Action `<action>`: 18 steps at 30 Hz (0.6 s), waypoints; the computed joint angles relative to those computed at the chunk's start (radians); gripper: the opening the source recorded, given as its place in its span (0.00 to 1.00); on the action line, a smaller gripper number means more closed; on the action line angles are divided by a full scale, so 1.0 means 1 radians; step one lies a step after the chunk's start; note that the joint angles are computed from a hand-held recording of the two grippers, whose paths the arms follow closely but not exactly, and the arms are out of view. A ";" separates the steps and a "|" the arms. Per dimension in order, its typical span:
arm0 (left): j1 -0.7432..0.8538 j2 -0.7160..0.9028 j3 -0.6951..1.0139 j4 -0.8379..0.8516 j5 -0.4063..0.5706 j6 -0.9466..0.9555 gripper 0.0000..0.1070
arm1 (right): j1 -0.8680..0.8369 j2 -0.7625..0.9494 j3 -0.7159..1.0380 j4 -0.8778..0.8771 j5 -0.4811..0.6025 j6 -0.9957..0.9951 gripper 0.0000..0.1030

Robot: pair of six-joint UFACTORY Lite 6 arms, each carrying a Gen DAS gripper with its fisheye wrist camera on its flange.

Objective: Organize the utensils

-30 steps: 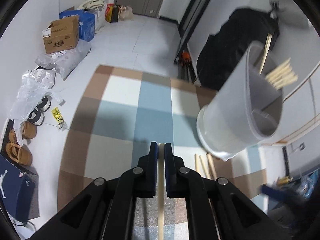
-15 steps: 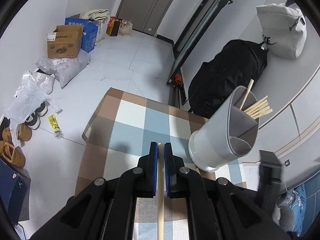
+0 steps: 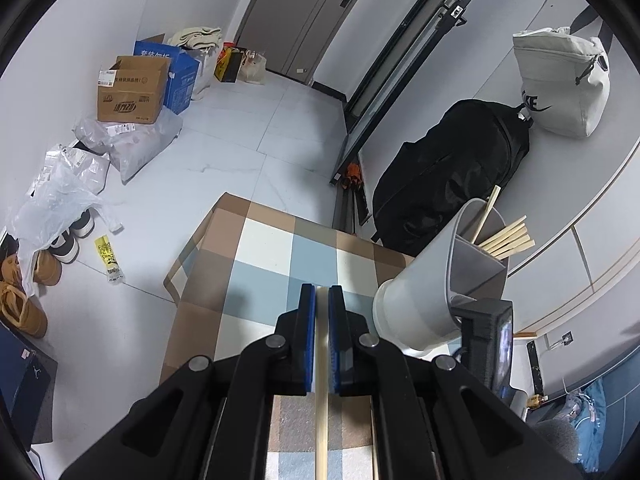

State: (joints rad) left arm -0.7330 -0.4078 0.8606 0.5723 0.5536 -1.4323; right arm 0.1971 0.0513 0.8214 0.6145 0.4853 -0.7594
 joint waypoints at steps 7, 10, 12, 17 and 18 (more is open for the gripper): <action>-0.002 -0.004 0.000 0.006 0.013 -0.007 0.02 | 0.040 -0.023 -0.023 -0.087 -0.059 0.087 0.04; -0.032 -0.008 0.004 0.076 0.032 -0.066 0.02 | 0.016 -0.076 -0.054 -0.015 -0.056 -0.003 0.04; -0.055 -0.007 0.012 0.130 0.048 -0.107 0.02 | -0.015 -0.129 -0.071 0.065 -0.031 -0.080 0.04; -0.091 0.009 0.039 0.215 0.069 -0.169 0.02 | -0.110 -0.291 -0.099 0.197 0.069 -0.227 0.03; -0.100 0.015 0.047 0.229 0.076 -0.179 0.02 | -0.139 -0.325 -0.095 0.220 0.102 -0.255 0.03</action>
